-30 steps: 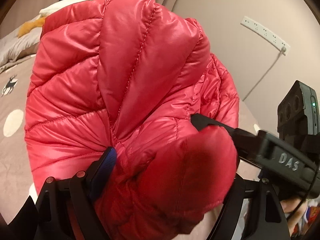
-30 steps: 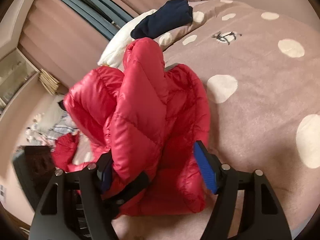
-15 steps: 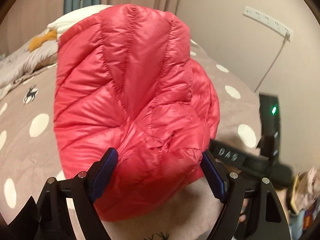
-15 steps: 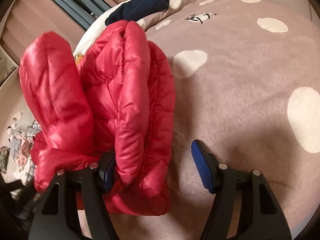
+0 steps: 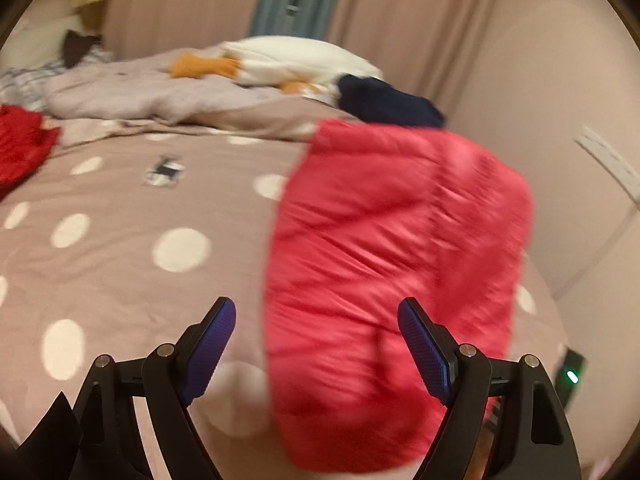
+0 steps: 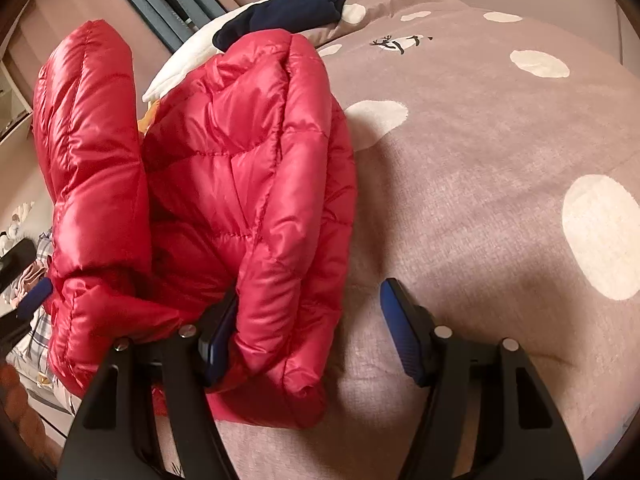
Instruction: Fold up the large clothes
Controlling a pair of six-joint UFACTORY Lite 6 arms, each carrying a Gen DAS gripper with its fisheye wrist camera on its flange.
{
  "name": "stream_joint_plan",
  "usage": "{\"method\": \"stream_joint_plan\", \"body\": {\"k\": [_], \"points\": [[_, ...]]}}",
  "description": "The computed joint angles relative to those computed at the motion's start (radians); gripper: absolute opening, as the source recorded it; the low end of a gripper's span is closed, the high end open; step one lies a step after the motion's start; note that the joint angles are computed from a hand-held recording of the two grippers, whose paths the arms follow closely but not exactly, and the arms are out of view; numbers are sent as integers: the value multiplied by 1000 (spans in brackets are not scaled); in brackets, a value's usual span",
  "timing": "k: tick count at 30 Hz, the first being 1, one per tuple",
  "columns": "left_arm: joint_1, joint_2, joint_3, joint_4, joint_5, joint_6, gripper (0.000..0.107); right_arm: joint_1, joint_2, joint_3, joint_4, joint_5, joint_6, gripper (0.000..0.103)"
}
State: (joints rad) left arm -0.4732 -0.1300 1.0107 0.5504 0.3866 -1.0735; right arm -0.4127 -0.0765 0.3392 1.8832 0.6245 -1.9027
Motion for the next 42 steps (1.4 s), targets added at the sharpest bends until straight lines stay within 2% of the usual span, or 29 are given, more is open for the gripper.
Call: {"method": "stream_joint_plan", "body": {"k": [5,8,10,12,13,15,17,19,21,22,24,27,29,31,33,34,36,40,42], "points": [[-8,179,130,187,83,-185,83,14,3,13,-4,-3,9,65],[-12,251,165,339,130,-363,83,15,1,4,12,4,-12,65],[5,323,217,393,130,-436,83,20,-4,1,17,2,-16,65],[3,374,260,378,124,-417,82,34,-21,-8,24,-13,-7,65],[-3,413,292,389,125,-406,82,47,-48,-9,3,-40,39,65],[-53,427,299,514,173,-503,82,88,-166,-15,-107,-142,200,65],[-73,441,309,554,187,-541,82,96,-370,-38,-285,-210,403,61],[-83,462,330,561,186,-532,82,7,-542,-34,-425,-125,550,62],[-89,473,340,578,174,-527,82,-103,-600,19,-430,59,591,62],[-89,478,347,568,166,-522,82,-125,-595,50,-429,113,607,62],[-79,493,363,544,132,-507,82,-74,-549,134,-372,121,610,62],[-80,536,422,500,146,-451,82,124,-348,270,-140,16,409,58],[-97,563,454,510,178,-445,82,283,-144,389,55,-131,220,53],[-104,587,473,532,190,-460,82,389,38,512,253,-340,11,50],[-95,608,479,534,147,-487,82,419,210,608,429,-432,-199,50],[-94,620,489,524,142,-486,82,415,263,611,534,-415,-303,50],[-106,637,498,566,124,-543,82,379,341,591,676,-309,-433,48],[-151,702,551,660,185,-627,82,325,402,601,601,-246,-359,48],[-154,723,560,705,180,-669,82,317,435,626,592,-237,-356,49]]}}
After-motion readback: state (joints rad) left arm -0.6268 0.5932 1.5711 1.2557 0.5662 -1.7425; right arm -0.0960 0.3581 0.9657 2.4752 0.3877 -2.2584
